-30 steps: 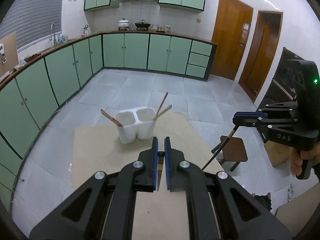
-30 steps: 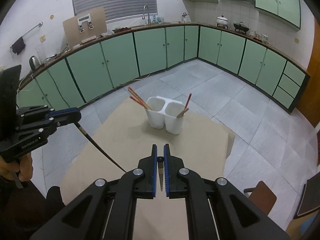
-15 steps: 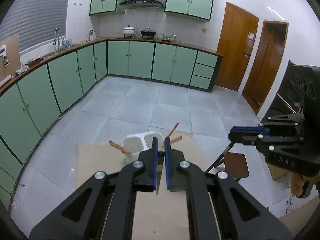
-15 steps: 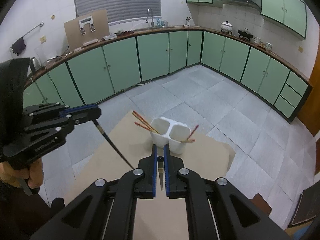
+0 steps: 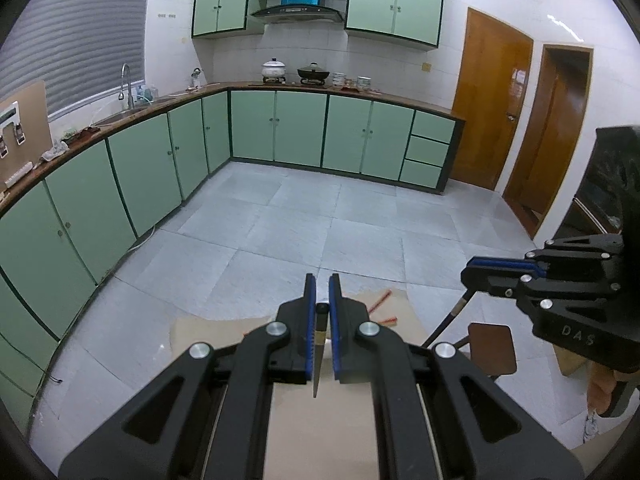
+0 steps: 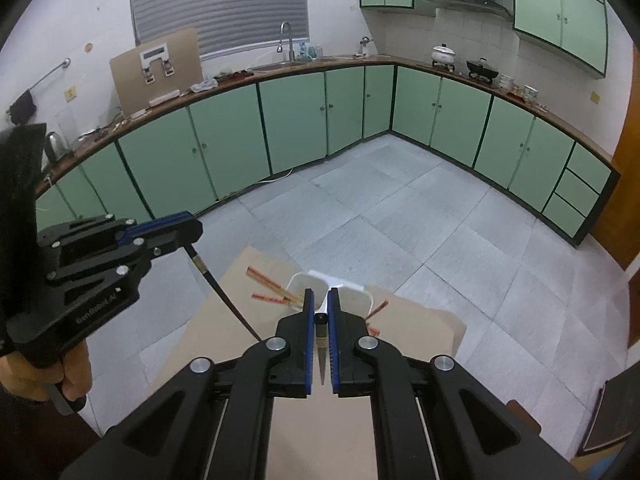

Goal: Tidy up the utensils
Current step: 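Lift both black chopsticks and insert them into the white holder, then open both grippers to release the black chopsticks in the holder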

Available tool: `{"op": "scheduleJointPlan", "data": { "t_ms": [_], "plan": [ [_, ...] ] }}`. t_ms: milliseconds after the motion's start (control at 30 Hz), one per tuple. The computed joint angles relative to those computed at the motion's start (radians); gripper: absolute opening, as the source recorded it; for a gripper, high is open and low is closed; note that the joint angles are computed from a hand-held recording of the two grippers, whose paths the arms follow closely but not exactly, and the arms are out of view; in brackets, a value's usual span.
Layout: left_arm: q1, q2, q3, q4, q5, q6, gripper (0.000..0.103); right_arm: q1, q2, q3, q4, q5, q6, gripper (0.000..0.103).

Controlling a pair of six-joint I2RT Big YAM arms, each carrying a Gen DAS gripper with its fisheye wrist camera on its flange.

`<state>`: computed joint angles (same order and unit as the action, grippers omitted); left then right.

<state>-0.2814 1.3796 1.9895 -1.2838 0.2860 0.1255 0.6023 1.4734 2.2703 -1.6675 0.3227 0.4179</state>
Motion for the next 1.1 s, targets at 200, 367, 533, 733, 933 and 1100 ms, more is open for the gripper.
{"op": "scheduleJointPlan", "data": {
  "t_ms": [200,367,533,733,933,1100],
  "plan": [
    [0.000,0.090,0.104,-0.015,-0.003,-0.008,0.005,-0.066,0.072,0.102,0.007,-0.026,-0.038,0.006],
    [0.005,0.155,0.168,-0.024,-0.001,-0.006,0.005,-0.126,0.120,0.149,0.032,-0.058,-0.074,0.006],
    [0.012,0.236,0.243,-0.021,-0.001,-0.020,0.005,-0.177,0.157,0.155,0.072,-0.090,-0.095,0.006],
    [0.000,0.307,0.292,0.000,-0.025,-0.012,0.005,-0.224,0.161,0.053,0.150,-0.140,-0.114,0.006],
    [0.007,0.286,0.157,0.093,-0.015,-0.033,0.006,-0.262,0.133,-0.100,0.229,-0.183,-0.119,0.006],
    [0.009,0.282,0.079,0.108,-0.020,-0.016,0.006,-0.276,0.109,-0.190,0.263,-0.208,-0.120,0.006]
  ]
}}
